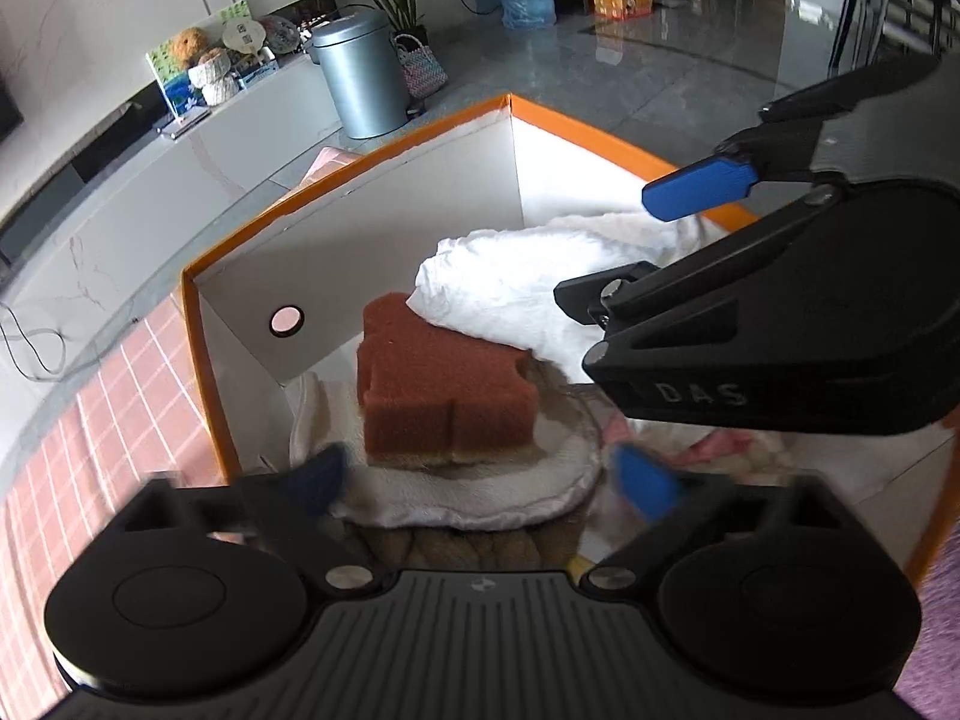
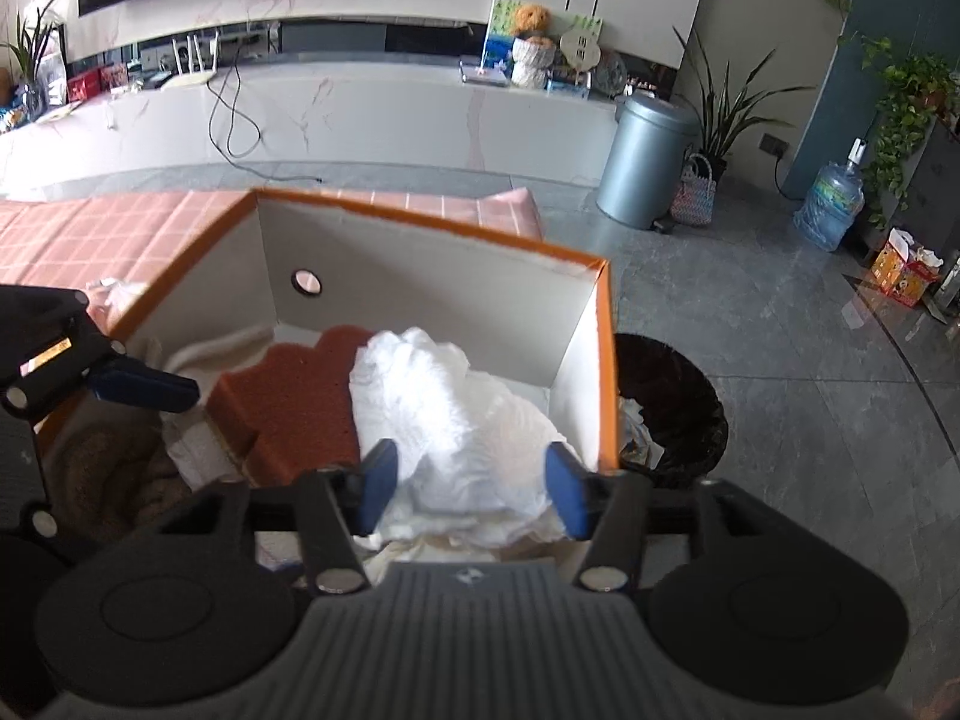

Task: Organize soft objects
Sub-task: 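Carry the sponge and white bag into the orange box and open both grippers, then move both tools back toward the snack packet on the table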

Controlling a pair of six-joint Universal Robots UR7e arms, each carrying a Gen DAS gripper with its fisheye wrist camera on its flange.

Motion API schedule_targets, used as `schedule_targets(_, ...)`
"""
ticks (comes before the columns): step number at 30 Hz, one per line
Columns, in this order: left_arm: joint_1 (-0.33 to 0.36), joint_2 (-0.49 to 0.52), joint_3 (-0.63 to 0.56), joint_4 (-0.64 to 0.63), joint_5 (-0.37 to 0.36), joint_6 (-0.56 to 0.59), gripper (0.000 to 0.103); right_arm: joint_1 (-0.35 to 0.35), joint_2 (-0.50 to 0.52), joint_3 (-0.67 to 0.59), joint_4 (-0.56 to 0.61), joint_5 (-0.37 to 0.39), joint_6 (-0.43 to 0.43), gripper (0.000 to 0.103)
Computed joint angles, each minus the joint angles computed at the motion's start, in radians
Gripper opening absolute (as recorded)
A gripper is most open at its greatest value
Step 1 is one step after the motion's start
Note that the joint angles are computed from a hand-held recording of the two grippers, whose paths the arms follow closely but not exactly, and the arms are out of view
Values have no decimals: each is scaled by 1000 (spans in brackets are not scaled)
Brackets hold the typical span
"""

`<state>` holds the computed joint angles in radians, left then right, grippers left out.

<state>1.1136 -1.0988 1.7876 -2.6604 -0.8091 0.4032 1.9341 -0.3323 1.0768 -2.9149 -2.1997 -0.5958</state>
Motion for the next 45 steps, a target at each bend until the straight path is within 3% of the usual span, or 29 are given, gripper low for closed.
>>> schedule_targets(9, -30, -87, 105, -101, -53, -14, 103, 15, -87, 125, -87, 36, 34, 77)
schedule_targets(15, -43, -148, 188, -252, -106, -4, 103, 32, -140, 237, -232, 49, 43, 85)
schedule_targets(23, -72, -214, 329, -548, -113, 83, 103, 52, -178, 391, -516, 95, 53, 90)
schedule_targets(30, -81, -239, 424, -826, -98, 124, 103, 73, -175, 486, -673, 116, 100, 90)
schedule_targets(34, -70, -253, 467, -950, -113, 152, 103, 90, -157, 521, -745, 112, 85, 91)
schedule_targets(39, -76, -246, 501, -1097, -41, 206, 103, 109, -133, 540, -780, 135, 69, 91)
schedule_targets(43, -74, -259, 508, -1133, 35, 183, 103, 128, -104, 527, -782, 149, 20, 91)
schedule_targets(45, -62, -291, 514, -1090, 45, 145, 103, 135, -90, 520, -788, 161, -12, 91)
